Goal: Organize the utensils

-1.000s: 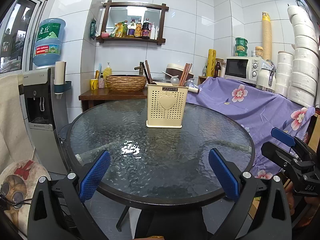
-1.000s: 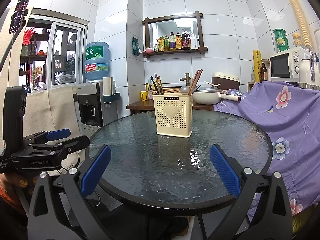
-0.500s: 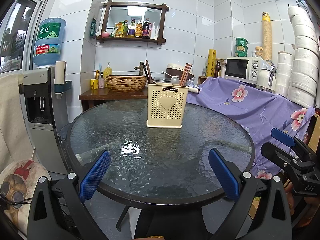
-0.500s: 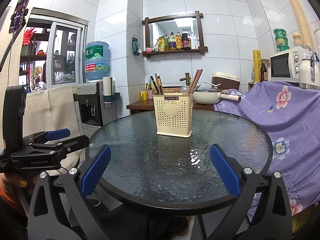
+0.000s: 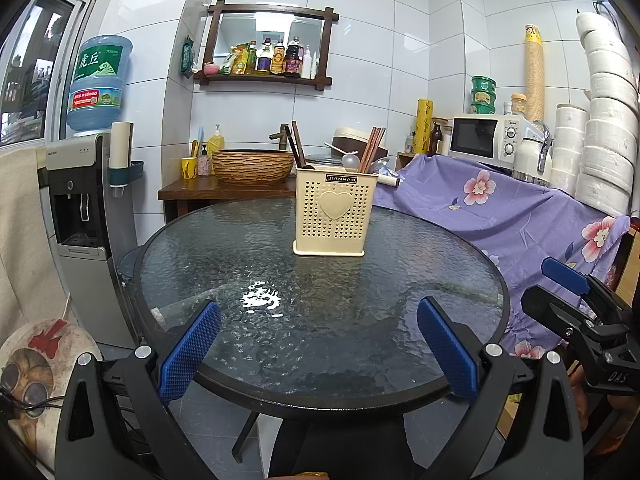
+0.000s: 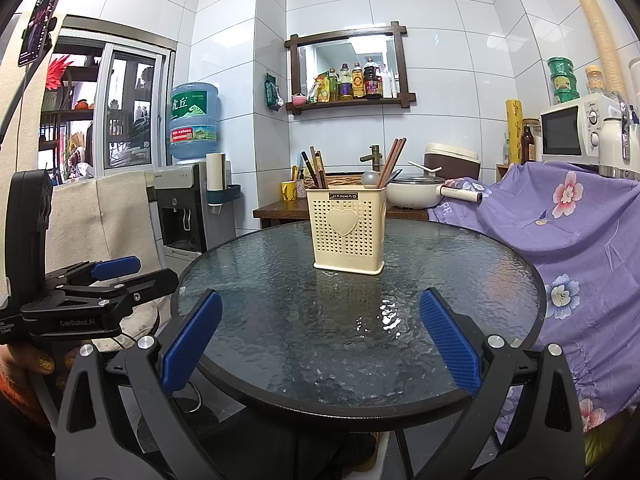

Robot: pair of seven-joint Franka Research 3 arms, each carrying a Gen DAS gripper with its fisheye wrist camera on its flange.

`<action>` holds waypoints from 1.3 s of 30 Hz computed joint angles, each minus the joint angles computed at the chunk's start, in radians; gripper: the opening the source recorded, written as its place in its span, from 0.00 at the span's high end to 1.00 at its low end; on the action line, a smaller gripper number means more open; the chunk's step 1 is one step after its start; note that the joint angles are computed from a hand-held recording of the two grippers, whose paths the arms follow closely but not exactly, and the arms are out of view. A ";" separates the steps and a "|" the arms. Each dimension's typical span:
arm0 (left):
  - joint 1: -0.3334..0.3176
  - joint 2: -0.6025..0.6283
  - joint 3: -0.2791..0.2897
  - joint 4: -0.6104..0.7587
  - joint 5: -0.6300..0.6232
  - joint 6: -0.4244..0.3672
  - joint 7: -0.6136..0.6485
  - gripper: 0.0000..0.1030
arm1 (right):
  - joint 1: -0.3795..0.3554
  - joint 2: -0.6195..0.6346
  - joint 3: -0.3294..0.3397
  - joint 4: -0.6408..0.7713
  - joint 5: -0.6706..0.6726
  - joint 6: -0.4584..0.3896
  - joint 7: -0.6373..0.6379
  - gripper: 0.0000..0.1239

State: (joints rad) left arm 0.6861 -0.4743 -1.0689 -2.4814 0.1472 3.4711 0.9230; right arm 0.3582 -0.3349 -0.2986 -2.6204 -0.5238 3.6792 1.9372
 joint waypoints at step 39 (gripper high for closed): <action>-0.009 0.001 -0.003 0.004 -0.020 -0.011 0.004 0.06 | 0.006 -0.006 0.000 -0.004 0.012 -0.006 -0.010 0.21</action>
State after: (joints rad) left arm 0.6767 -0.4737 -1.0724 -2.4769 0.1269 3.4603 0.9275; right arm 0.3640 -0.3409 -0.2986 -2.6245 -0.5114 3.6730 1.9275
